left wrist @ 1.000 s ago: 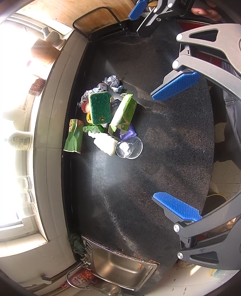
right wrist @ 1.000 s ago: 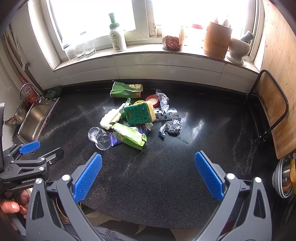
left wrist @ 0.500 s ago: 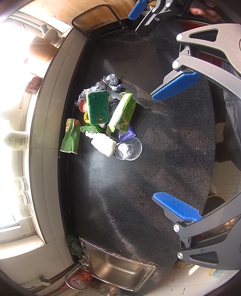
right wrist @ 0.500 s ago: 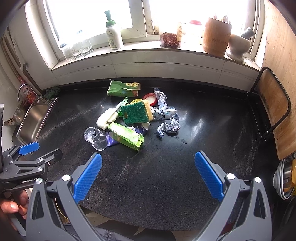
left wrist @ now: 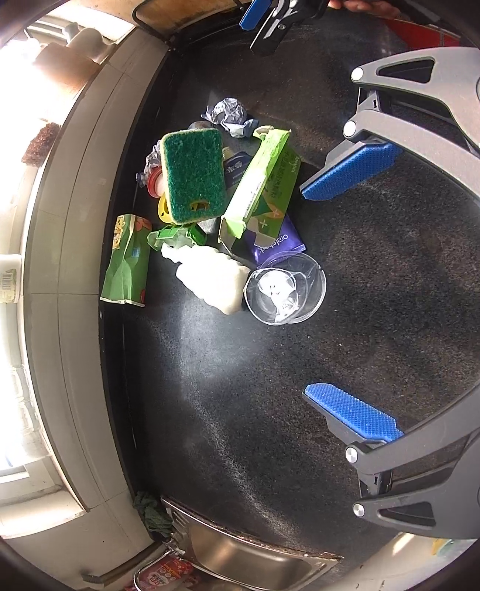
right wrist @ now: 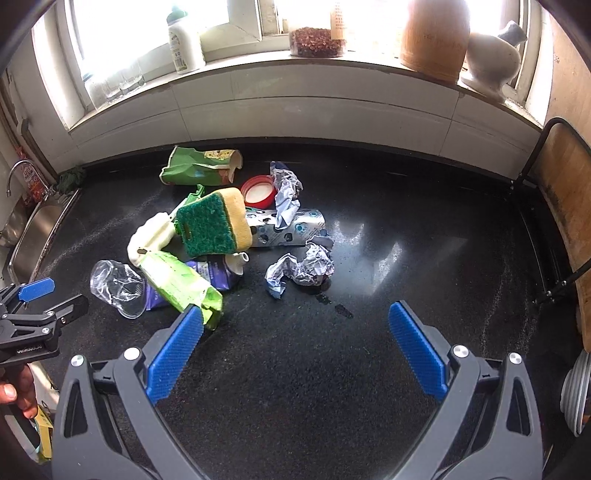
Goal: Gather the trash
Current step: 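Grasp the clear plastic cup with the left tool while the right tool grasps crumpled paper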
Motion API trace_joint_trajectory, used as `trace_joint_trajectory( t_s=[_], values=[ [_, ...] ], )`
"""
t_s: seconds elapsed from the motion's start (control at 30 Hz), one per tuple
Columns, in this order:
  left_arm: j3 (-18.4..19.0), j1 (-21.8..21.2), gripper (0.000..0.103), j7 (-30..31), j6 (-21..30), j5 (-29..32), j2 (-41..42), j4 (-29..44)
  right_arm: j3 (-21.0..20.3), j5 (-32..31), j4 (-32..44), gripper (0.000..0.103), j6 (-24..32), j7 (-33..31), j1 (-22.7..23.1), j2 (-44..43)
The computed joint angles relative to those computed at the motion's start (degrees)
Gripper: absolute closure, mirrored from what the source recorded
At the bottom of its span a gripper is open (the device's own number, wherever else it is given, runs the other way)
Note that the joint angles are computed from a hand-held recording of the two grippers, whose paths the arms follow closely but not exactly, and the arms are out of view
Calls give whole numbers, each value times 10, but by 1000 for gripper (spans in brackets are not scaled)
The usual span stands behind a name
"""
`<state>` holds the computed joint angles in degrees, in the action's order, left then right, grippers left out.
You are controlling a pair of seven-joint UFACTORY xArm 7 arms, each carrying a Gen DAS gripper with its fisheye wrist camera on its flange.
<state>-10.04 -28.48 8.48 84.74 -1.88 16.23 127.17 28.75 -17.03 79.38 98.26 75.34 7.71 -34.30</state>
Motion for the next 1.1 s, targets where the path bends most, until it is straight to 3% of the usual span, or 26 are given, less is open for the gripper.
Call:
trace_joint_trajectory(
  t_s=[0.17, 0.27, 0.33, 0.47, 0.5, 0.57, 0.6, 0.7, 0.73, 0.87, 1.1],
  values=[
    [2, 4, 7, -36, -25, -17, 27, -25, -78, 35, -128, 9, -98, -21, 18, -54],
    [2, 2, 7, -27, -56, -8, 33, -40, -104, 49, -164, 12, -129, -46, 14, -61],
    [2, -2, 11, -25, -51, -1, 47, -27, -118, 62, -181, 16, -145, -62, 12, -63],
    [2, 5, 26, -35, -30, -24, 74, 10, -133, 85, -200, 37, -174, -88, 11, -69],
    [3, 5, 30, -35, -24, -26, 78, 16, -134, 90, -203, 53, -185, -94, 12, -72],
    [2, 7, 55, -28, -5, -32, 84, 27, -127, 90, -189, 72, -184, -100, 6, -65],
    [3, 7, 55, -27, -2, -32, 82, 25, -120, 87, -178, 80, -175, -102, 2, -59],
    [3, 14, 57, -18, -12, -40, 62, 9, -103, 74, -148, 81, -162, -93, -9, -53],
    [2, 16, 61, -11, -12, -42, 58, 11, -94, 67, -131, 81, -149, -90, -14, -48],
    [-1, 23, 61, 4, 9, -57, 57, 50, -65, 46, -70, 82, -104, -81, -23, -34],
    [-1, 34, 61, 18, 17, -76, 27, 53, -13, 11, 23, 82, -46, -64, -30, 10]
  ],
)
